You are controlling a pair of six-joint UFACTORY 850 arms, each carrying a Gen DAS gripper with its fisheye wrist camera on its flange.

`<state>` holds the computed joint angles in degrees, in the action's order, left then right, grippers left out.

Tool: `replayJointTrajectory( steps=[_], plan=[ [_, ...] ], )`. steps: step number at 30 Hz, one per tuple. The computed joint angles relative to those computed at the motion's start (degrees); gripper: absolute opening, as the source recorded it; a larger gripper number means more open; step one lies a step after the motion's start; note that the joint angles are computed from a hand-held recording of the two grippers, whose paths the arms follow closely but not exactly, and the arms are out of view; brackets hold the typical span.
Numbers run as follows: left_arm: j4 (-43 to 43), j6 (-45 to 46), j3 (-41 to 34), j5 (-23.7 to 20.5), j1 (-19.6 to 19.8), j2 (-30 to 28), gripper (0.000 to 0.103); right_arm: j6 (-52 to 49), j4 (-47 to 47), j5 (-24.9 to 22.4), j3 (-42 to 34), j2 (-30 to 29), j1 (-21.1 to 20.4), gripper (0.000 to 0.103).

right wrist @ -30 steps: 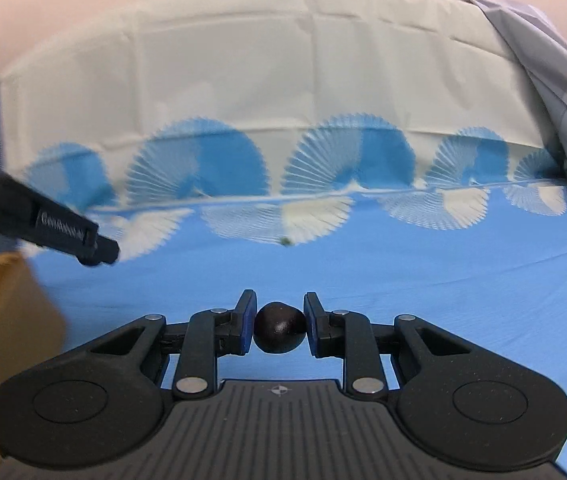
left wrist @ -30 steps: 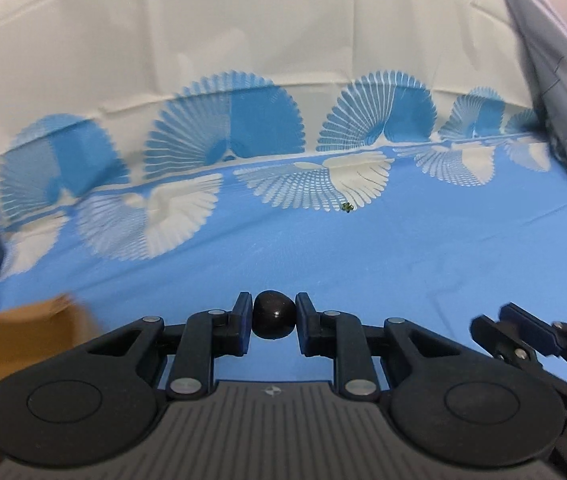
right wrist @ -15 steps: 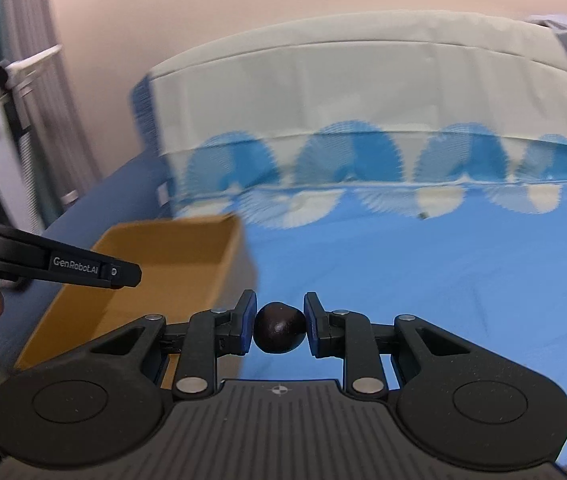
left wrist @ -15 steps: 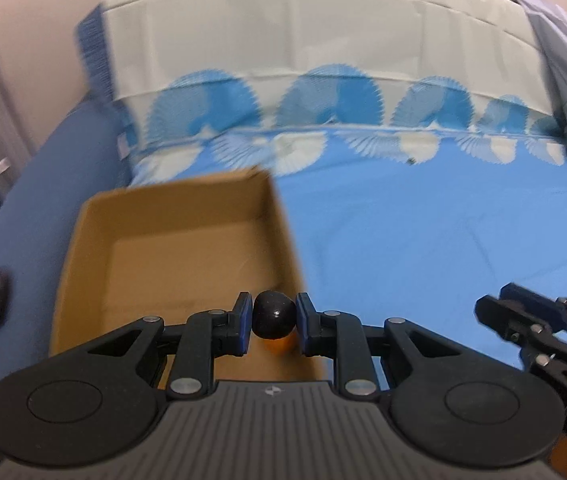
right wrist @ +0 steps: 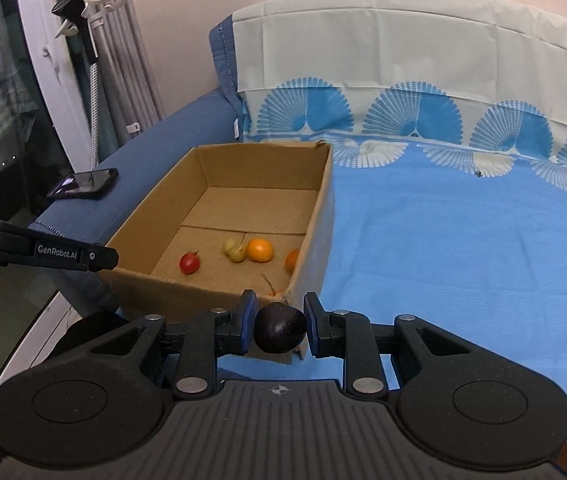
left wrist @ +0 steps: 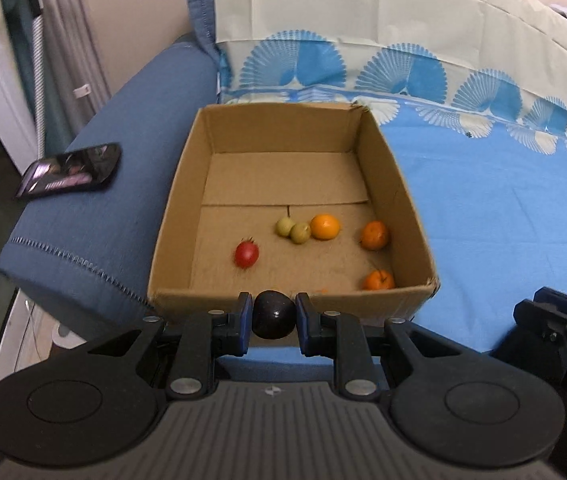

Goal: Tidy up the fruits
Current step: 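Carry both dark purple fruits over the cardboard box with both tools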

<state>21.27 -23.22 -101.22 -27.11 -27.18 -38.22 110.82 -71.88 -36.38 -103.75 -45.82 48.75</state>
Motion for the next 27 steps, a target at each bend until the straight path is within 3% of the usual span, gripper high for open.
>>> replayJointTrajectory(
  steps=[9,27],
  plan=[
    [-0.22,-1.27,4.11,1.93,0.37,2.65,0.025,-2.05,0.48,-1.42,-1.09,-0.24,0.78,0.027],
    [-1.58,-0.61,1.93,1.29,0.83,1.02,0.025,-5.16,3.18,-1.58,-2.90,-1.42,0.42,0.027]
  ],
)
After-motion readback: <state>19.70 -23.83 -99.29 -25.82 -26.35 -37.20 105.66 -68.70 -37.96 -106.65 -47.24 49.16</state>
